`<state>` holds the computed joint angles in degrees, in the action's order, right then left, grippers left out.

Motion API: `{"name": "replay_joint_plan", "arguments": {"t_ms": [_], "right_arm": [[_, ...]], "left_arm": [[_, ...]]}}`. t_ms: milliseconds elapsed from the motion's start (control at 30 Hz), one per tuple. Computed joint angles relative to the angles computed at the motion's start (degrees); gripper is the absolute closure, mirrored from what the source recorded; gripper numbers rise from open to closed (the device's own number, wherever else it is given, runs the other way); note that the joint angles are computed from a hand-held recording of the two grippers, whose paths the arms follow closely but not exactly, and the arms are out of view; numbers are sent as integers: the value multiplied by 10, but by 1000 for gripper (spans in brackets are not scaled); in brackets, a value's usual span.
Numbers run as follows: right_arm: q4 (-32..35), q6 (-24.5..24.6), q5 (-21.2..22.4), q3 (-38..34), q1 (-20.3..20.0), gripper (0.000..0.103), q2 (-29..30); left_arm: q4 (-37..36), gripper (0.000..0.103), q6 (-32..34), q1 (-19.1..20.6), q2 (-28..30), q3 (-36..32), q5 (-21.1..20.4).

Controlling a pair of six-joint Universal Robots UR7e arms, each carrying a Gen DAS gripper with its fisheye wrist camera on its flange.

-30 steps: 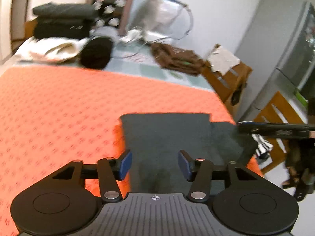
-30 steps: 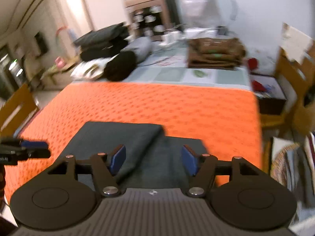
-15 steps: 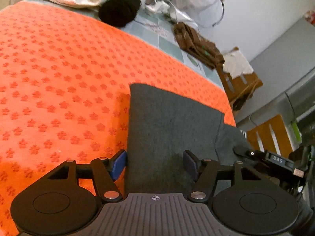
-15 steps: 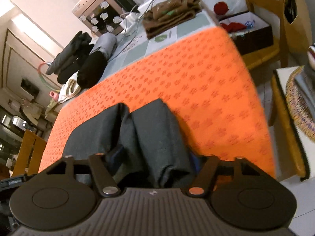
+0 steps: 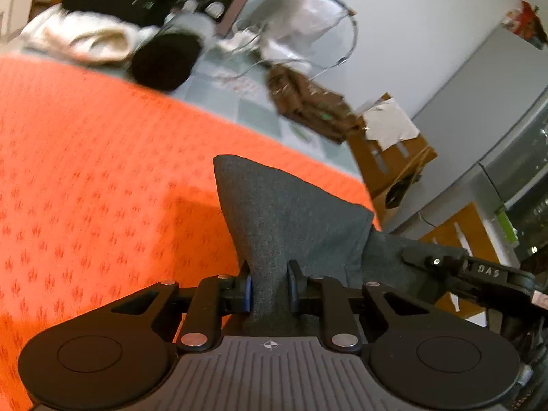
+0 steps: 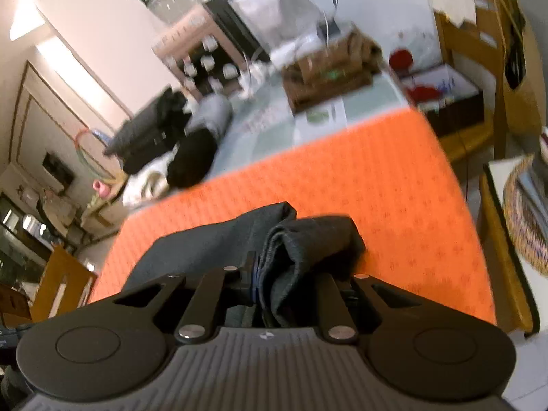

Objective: Fold clothes
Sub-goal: 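Grasp the folded garment end with both tools, then lift the folded garment with both tools and carry it toward the side table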

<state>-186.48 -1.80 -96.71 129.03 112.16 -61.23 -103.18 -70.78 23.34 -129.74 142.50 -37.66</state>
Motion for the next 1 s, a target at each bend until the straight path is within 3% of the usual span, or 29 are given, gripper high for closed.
{"name": "replay_joint_plan", "arguments": {"t_ms": [300,600,800,1000], "right_arm": [[12,-20,18,-119,9,90,32],[21,-59,31,-319,0,90,133],[58,-89,46,-494,-10,90,212],[150,-110,64,-710,-29,90,338]], "left_arm": [[-285,81,243,127,155,-78,-16],[-546,81,499,264,370,-238,-96],[-638,81,594,334,504,-376,-176],[-635,81,638,388,595,-500,-202]]}}
